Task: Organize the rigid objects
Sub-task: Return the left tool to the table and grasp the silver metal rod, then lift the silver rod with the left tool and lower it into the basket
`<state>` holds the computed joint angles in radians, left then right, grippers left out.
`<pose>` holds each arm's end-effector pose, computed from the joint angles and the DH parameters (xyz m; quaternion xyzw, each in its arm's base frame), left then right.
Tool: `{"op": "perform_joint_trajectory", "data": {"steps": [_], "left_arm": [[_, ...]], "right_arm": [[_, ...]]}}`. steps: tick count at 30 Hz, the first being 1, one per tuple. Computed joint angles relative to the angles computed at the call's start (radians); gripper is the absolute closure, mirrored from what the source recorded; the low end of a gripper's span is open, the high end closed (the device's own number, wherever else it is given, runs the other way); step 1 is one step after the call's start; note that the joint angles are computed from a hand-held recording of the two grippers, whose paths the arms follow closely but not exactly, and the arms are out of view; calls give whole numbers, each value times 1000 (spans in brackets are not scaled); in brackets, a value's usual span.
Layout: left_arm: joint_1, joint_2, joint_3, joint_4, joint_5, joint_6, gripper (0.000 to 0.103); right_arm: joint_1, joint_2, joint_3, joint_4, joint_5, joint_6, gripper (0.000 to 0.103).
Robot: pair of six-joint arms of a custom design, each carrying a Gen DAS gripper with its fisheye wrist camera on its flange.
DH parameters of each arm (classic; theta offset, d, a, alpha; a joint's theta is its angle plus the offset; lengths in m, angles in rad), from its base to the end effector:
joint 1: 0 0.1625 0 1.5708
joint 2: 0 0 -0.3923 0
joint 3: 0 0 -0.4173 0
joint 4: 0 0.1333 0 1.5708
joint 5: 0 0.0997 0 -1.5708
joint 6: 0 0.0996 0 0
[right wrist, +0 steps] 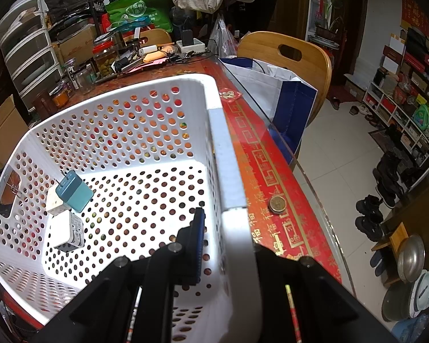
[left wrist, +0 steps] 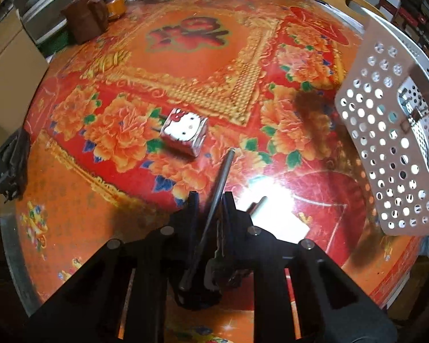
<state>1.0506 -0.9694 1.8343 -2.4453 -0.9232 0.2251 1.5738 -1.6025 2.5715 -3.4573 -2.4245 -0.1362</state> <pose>-0.1270 -0.6108 0.0899 0.3437 0.8835 -0.0513 0.3140 0.0592 -0.3362 0.2500 -0.1261 -0.8269 0.3775 0.3972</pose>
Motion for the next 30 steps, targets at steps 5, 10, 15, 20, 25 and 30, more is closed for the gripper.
{"op": "perform_joint_trajectory", "data": {"steps": [5,10,15,20,25,30], "left_arm": [[0,-1,7,-28,15,-6,98],[-15,-22,36,-98,19,-1,98],[-63,-75,86,-167,52,10,98],[-145,-118,120,-186,118,-8,98],[-250,-138,126,-188,147,-2,98],[-356,-133,114,-163,118,3,98]], "right_arm": [[1,2,-1,0,-2,1,92],[1,2,-1,2,-2,1,92],[1,3,-1,-1,-2,1,92],[1,3,-2,-1,-3,0,92],[0,4,-1,-2,-2,-1,92],[0,5,-1,-2,0,-1,92]]}}
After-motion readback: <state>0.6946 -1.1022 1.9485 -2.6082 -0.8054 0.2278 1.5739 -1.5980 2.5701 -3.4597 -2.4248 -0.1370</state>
